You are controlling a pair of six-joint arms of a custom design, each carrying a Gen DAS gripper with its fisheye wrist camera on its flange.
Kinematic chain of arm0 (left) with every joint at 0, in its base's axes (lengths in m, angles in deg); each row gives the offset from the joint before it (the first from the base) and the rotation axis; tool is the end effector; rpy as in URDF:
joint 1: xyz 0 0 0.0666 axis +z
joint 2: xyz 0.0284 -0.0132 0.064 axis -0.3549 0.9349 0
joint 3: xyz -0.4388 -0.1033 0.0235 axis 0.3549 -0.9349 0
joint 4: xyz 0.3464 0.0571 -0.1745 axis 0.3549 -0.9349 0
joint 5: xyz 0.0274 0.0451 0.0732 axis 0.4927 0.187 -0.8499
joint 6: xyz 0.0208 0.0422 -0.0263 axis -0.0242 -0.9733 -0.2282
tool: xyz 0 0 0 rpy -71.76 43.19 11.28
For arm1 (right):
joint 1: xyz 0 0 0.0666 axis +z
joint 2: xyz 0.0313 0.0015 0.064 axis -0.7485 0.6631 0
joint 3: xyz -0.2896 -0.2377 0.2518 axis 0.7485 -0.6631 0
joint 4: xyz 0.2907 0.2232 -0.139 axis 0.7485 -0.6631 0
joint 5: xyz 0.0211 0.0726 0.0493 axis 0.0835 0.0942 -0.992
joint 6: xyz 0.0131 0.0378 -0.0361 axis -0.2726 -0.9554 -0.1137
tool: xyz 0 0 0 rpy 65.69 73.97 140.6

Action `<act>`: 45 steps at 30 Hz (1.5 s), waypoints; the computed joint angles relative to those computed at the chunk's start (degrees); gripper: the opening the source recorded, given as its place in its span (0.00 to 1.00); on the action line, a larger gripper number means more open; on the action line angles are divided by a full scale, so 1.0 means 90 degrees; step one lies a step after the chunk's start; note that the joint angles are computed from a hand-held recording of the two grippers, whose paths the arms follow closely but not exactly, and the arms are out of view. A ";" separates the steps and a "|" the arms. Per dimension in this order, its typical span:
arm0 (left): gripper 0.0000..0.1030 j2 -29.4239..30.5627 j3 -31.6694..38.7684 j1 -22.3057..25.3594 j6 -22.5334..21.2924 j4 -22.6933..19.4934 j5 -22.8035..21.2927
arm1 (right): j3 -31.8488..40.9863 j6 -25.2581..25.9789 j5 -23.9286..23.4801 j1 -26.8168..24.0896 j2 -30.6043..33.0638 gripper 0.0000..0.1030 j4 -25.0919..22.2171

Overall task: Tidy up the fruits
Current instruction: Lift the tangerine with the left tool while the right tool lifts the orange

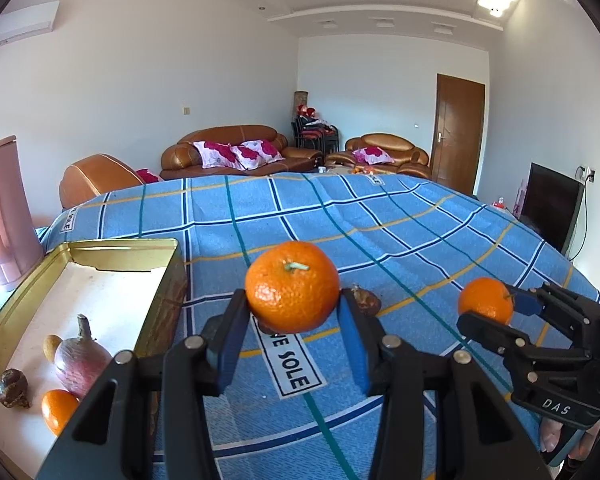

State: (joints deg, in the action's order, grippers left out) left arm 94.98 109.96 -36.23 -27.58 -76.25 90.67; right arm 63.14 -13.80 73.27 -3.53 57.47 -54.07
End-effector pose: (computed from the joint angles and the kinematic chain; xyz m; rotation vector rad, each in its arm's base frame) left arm 0.5294 -0.1630 0.4419 0.7483 1.9274 -0.5207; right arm 0.3592 0.3204 0.4106 0.1669 2.0241 -0.1337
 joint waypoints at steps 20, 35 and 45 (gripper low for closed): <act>0.45 -0.0225 -0.0386 0.0059 0.0184 0.0767 0.0050 | -0.0257 0.0477 0.0371 0.0155 -0.0099 0.49 0.0646; 0.45 -0.0322 -0.0544 0.0065 0.0259 0.1098 0.0022 | -0.0403 0.0732 0.0595 0.0249 -0.0160 0.49 0.1037; 0.45 -0.0399 -0.0673 0.0081 0.0301 0.1348 0.0001 | -0.0493 0.0983 0.0733 0.0319 -0.0185 0.49 0.1373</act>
